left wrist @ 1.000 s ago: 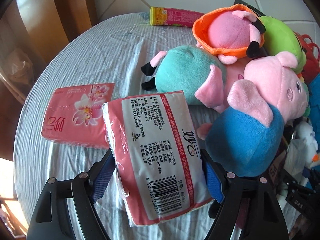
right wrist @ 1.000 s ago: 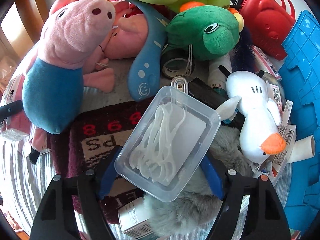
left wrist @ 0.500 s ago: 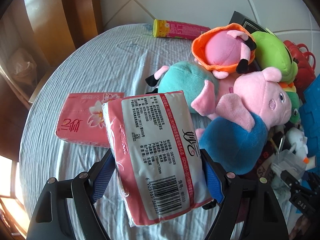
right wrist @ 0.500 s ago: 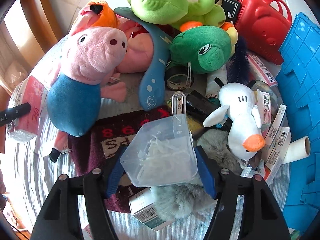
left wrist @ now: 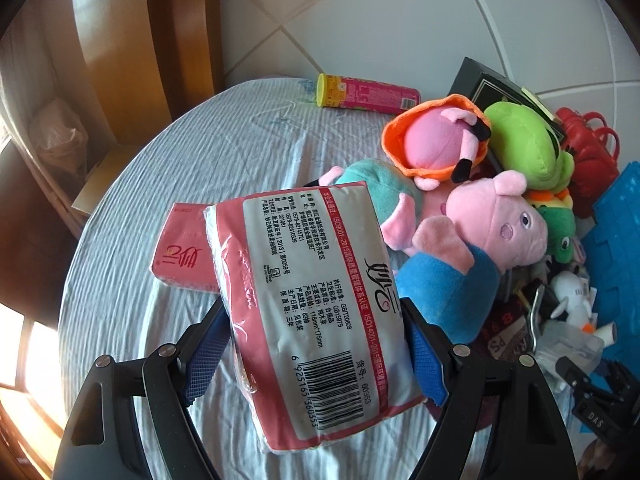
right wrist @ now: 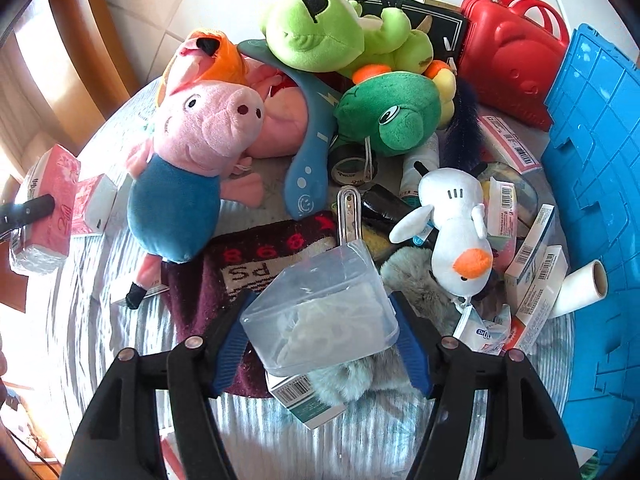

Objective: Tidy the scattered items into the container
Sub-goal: 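Lift the tissue pack and floss-pick box and carry them toward the crate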

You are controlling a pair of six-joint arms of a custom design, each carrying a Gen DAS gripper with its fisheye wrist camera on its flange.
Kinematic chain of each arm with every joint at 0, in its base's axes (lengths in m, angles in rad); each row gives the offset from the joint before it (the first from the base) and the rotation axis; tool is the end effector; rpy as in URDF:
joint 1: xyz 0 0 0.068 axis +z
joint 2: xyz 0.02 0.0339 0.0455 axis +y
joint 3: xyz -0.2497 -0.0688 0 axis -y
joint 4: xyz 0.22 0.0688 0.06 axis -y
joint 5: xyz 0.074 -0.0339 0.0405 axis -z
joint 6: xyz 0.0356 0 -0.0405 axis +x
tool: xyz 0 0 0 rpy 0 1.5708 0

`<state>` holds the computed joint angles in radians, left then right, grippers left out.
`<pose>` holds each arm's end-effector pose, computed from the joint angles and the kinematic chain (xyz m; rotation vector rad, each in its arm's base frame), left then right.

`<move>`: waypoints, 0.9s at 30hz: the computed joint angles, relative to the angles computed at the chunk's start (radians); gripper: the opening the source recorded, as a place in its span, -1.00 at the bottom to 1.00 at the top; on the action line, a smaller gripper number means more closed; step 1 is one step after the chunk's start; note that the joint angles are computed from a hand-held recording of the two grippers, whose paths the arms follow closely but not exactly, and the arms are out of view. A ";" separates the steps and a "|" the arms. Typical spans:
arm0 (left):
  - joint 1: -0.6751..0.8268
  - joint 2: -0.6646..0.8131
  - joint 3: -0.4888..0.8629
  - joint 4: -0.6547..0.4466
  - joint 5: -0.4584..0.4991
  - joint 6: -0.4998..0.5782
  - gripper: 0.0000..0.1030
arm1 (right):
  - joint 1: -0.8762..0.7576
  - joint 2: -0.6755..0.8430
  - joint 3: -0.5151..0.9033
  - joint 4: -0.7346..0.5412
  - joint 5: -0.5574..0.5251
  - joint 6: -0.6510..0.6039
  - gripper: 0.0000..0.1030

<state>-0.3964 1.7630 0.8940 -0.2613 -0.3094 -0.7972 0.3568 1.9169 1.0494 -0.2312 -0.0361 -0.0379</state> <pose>0.2824 -0.1064 0.1317 -0.6083 2.5373 0.0083 0.3206 0.1209 0.1218 -0.5363 2.6229 0.1500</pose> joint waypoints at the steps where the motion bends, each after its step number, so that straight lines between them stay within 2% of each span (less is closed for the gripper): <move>1: -0.004 -0.011 -0.002 -0.007 -0.006 -0.005 0.57 | -0.004 -0.020 -0.011 -0.002 -0.006 -0.004 0.27; 10: -0.080 -0.138 -0.004 -0.110 -0.070 -0.073 0.57 | -0.096 -0.239 -0.064 -0.088 -0.098 -0.058 0.27; 20: -0.166 -0.210 0.078 -0.227 -0.131 -0.140 0.57 | -0.233 -0.453 -0.041 -0.251 -0.236 -0.129 0.27; 27: -0.224 -0.212 0.165 -0.304 -0.177 -0.179 0.57 | -0.320 -0.543 -0.004 -0.351 -0.353 -0.164 0.27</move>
